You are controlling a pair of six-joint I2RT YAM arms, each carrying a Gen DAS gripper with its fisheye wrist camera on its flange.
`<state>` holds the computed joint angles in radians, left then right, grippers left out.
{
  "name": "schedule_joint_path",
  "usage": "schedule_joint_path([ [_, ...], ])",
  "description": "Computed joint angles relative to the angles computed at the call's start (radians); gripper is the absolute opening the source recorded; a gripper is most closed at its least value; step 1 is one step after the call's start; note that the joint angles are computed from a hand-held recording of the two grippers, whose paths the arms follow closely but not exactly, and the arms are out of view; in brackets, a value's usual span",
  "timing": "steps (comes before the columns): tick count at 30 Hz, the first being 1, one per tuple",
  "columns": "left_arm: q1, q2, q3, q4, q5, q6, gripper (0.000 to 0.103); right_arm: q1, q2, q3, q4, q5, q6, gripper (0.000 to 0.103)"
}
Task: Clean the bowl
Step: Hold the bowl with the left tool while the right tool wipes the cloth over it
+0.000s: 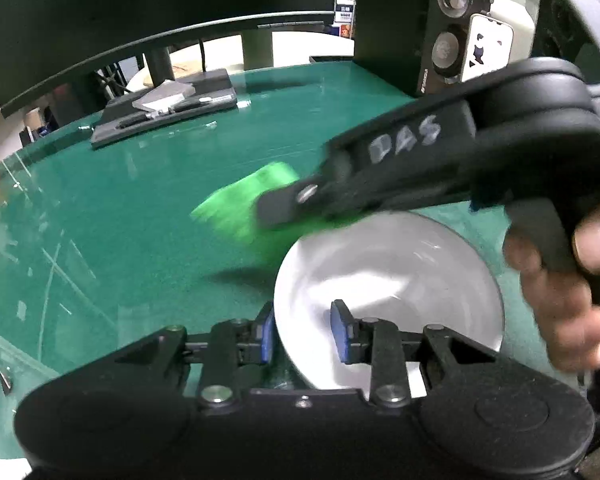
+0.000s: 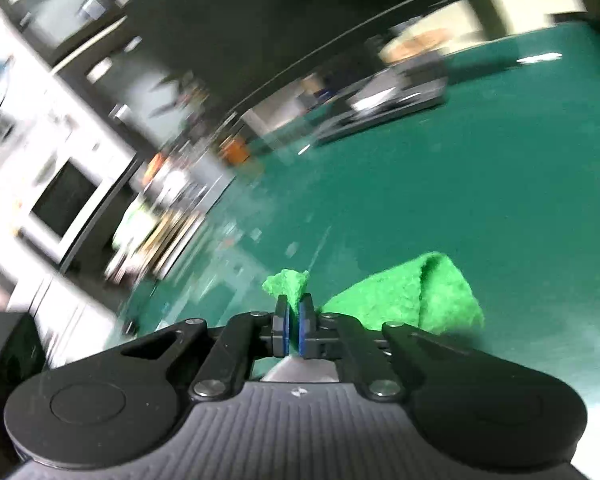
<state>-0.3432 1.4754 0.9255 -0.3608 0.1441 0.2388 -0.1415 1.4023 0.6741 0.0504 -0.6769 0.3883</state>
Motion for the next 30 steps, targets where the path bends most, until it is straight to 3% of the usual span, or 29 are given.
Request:
schedule_joint_path([
  [2,-0.002,-0.002,-0.001,0.001,-0.004,-0.003,0.030,-0.027,0.004,0.010,-0.042,0.091,0.016,0.007],
  [4,-0.003,-0.003,-0.003,0.001,-0.005,-0.005,0.030,-0.048,0.012,0.002,-0.057,0.101,0.034,0.007],
  [5,-0.005,-0.004,-0.003,0.001,-0.008,-0.004,0.030,-0.056,0.002,-0.029,-0.027,0.058,0.049,0.006],
  [9,-0.014,-0.015,0.002,-0.027,-0.015,0.020,0.030,-0.020,-0.071,-0.068,0.033,0.060,0.049,0.006],
  [12,0.022,-0.031,0.017,-0.067,0.061,0.044,0.036,-0.049,-0.099,-0.080,0.120,-0.018,0.157,0.006],
  [14,0.047,-0.032,0.029,-0.071,0.097,0.037,0.049,-0.106,-0.107,-0.107,0.234,-0.134,0.323,0.006],
  [17,0.057,0.000,0.057,-0.054,0.089,0.031,0.050,-0.171,-0.067,-0.144,0.417,-0.262,0.526,0.007],
  [19,0.045,0.029,0.072,-0.043,0.082,0.043,0.049,-0.195,-0.049,-0.165,0.513,-0.295,0.637,0.008],
  [21,0.023,0.044,0.075,-0.037,0.056,0.058,0.044,-0.232,0.038,-0.216,0.769,-0.376,0.897,0.009],
  [23,0.009,0.051,0.072,-0.037,0.040,0.056,0.035,-0.258,0.090,-0.222,0.823,-0.429,0.952,0.009],
  [24,0.006,0.057,0.073,-0.046,0.046,0.052,0.033,-0.259,0.099,-0.204,0.759,-0.447,0.916,0.009],
  [25,0.005,0.058,0.070,-0.051,0.051,0.051,0.033,-0.251,0.085,-0.180,0.614,-0.443,0.813,0.009],
  [26,0.004,0.053,0.064,-0.047,0.049,0.050,0.033,-0.218,0.039,-0.124,0.328,-0.368,0.596,0.008],
  [27,0.002,0.048,0.058,-0.043,0.044,0.047,0.033,-0.191,0.009,-0.100,0.211,-0.299,0.475,0.006],
  [29,-0.001,0.040,0.049,-0.036,0.038,0.040,0.033,-0.107,-0.068,-0.061,0.044,-0.092,0.229,0.006],
  [30,-0.002,0.038,0.046,-0.034,0.037,0.037,0.033,-0.081,-0.091,-0.056,0.025,-0.032,0.179,0.006],
])
